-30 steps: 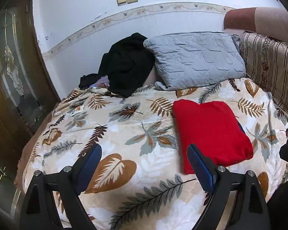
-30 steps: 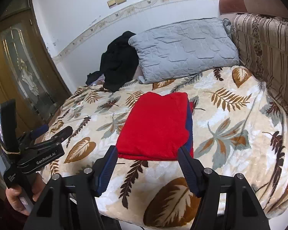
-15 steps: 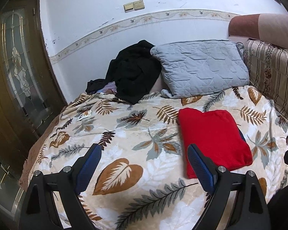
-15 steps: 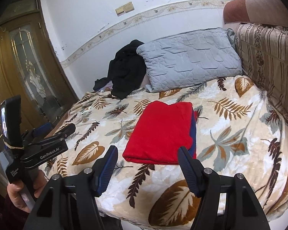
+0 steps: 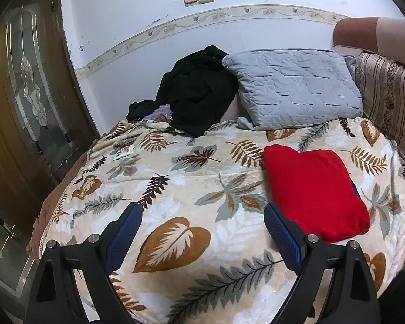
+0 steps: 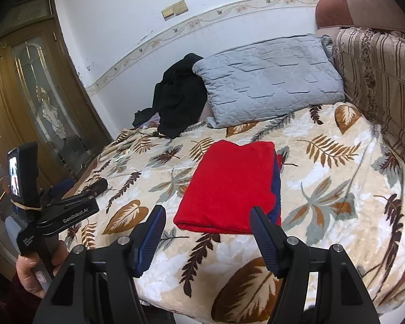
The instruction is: Fold small clothes
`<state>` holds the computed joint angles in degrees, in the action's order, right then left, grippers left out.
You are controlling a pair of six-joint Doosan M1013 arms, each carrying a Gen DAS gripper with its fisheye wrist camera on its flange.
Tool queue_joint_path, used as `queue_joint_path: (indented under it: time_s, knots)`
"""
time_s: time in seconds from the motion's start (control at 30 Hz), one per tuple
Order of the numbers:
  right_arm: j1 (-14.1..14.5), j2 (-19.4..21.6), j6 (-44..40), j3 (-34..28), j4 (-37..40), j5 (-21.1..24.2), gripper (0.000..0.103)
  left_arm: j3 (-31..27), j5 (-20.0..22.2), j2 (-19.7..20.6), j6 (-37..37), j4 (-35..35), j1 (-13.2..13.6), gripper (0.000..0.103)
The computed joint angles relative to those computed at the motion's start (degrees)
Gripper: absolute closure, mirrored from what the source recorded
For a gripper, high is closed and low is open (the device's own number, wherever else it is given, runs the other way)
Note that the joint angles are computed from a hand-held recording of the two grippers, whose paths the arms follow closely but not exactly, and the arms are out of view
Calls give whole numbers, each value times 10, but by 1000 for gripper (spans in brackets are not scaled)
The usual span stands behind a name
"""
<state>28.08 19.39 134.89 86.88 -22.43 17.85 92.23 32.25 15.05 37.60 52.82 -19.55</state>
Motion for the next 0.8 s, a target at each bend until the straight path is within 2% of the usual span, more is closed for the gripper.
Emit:
queue_joint_path:
  time_s: [0.53,0.8]
  knots:
    - [-2,17,-51,-28,38,0,34,-10,5,17,9,-15,9,11]
    - [-5,30,-82,-45,72,12,34,-18,2,26,40,-43,13,11]
